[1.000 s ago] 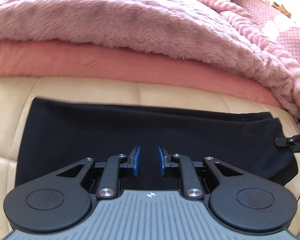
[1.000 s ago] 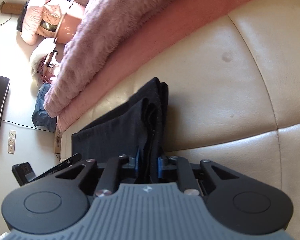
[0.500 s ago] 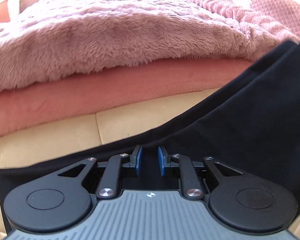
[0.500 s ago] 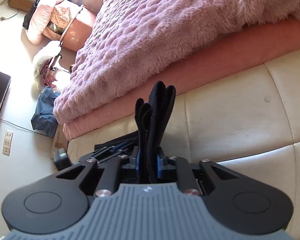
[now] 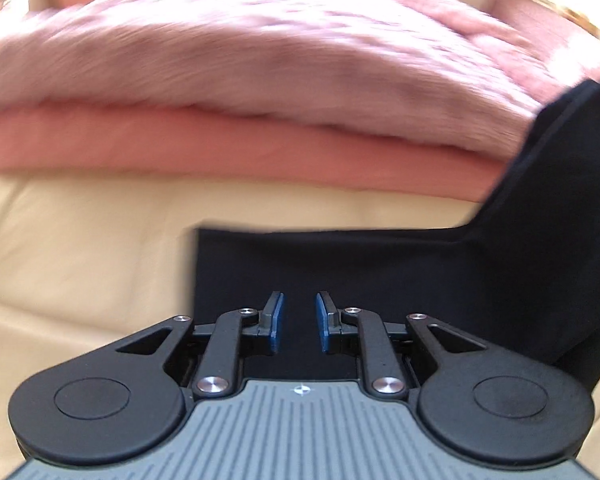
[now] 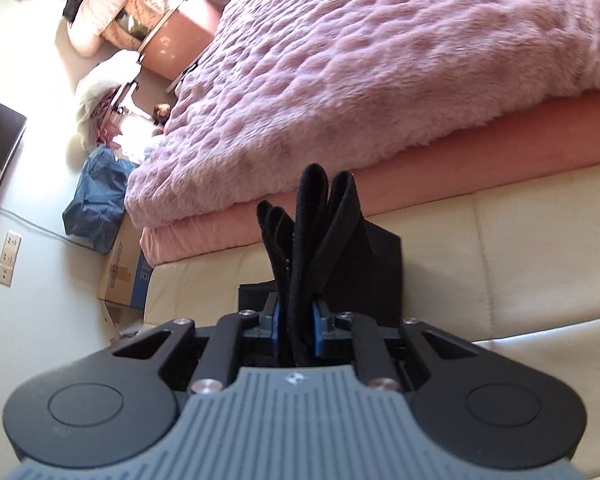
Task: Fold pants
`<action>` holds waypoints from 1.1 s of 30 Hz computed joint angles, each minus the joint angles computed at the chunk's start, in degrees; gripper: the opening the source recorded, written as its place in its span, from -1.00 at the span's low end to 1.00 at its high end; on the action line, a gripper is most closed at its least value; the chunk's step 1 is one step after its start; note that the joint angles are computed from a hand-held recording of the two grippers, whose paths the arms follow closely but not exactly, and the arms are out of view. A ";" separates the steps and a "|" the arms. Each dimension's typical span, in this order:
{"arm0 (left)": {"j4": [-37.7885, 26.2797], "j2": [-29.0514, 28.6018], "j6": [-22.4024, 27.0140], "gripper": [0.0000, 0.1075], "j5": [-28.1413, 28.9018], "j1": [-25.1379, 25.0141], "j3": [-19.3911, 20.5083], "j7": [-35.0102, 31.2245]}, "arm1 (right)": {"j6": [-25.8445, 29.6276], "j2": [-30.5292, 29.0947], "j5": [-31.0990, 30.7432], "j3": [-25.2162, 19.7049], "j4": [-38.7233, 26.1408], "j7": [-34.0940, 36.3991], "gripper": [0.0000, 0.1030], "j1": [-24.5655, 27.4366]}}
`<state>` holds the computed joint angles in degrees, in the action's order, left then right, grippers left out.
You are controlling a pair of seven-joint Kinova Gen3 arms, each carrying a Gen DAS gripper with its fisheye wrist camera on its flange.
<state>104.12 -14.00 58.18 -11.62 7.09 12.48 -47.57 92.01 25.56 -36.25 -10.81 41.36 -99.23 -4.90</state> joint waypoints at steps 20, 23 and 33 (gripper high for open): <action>14.84 -13.27 -3.19 -0.61 30.22 -7.68 -21.83 -18.95 | 2.39 12.25 21.84 1.83 -8.48 -15.07 -0.68 -31.06; 15.42 -13.49 -3.56 -0.61 31.31 -8.82 -22.27 -20.04 | 5.46 14.26 22.44 1.91 -13.02 -15.63 -0.46 -32.73; 14.96 -17.16 -2.71 -0.61 30.85 -11.87 -21.19 -17.90 | 5.59 13.64 17.15 -0.01 -14.42 -18.31 -0.04 -30.87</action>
